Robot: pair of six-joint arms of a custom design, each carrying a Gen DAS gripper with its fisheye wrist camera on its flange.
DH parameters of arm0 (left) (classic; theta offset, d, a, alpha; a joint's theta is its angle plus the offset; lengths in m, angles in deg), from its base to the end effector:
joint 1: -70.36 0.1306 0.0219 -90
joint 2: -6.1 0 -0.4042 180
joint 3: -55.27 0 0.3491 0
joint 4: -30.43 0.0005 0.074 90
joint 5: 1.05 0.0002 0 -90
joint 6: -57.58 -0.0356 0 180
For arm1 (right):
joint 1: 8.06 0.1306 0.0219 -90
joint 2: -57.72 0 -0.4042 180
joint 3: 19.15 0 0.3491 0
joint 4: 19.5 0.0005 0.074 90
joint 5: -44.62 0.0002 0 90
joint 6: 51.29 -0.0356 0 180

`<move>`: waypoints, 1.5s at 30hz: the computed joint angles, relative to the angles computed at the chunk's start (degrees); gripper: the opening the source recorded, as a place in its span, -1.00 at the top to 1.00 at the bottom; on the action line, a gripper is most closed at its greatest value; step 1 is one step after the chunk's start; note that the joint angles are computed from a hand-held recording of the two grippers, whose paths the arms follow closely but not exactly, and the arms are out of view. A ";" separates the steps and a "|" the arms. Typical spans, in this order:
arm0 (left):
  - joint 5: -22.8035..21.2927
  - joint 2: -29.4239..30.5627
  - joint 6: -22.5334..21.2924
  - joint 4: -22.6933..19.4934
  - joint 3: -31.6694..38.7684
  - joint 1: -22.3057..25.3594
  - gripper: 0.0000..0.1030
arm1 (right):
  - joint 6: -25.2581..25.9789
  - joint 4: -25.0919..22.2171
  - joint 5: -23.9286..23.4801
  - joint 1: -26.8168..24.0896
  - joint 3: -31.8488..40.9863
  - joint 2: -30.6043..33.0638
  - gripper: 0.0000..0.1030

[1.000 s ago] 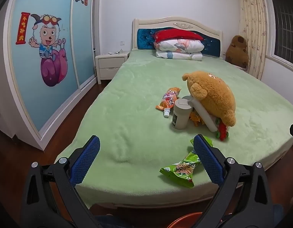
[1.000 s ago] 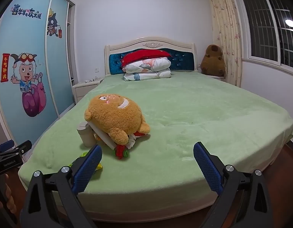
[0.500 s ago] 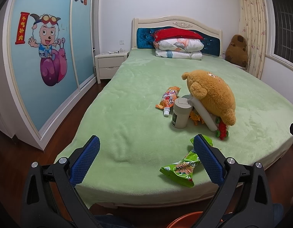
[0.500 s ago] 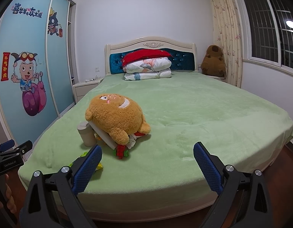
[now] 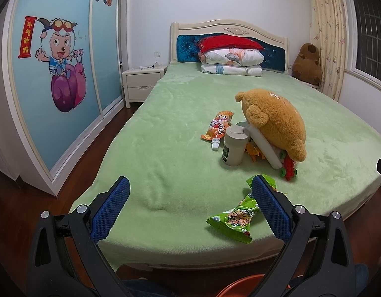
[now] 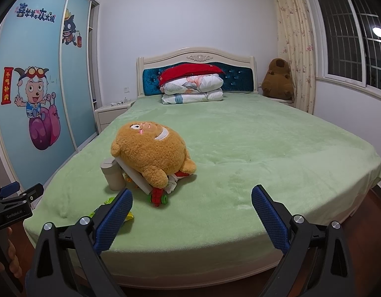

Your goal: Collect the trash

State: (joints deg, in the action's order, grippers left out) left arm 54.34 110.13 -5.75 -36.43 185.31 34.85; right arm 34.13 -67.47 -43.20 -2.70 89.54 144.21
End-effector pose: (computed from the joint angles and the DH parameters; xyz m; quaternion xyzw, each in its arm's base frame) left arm 0.4279 -0.2811 0.6081 -0.0564 0.8752 0.0266 0.4797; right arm 0.4173 0.0373 0.6181 0.0043 0.8469 0.0300 0.5309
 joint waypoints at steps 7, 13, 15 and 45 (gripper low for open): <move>0.21 0.35 -0.23 -0.49 0.73 0.10 -0.87 | 0.09 0.03 -0.07 -0.04 -0.07 -0.10 -0.85; 0.42 0.65 -0.18 -0.86 1.04 0.13 -0.87 | 0.16 -0.06 0.02 0.01 0.02 -0.03 -0.85; 0.46 0.62 -0.14 -0.80 0.90 0.11 -0.87 | 0.12 -0.03 0.02 0.03 -0.03 -0.03 -0.85; 2.90 0.91 -0.55 -0.97 -0.18 0.54 -0.87 | 0.23 -0.26 0.09 0.08 0.05 0.26 -0.85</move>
State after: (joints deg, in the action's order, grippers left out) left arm 57.23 111.05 -6.30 -37.40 185.13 35.39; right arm 34.35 -67.73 -43.11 -2.61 89.60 144.47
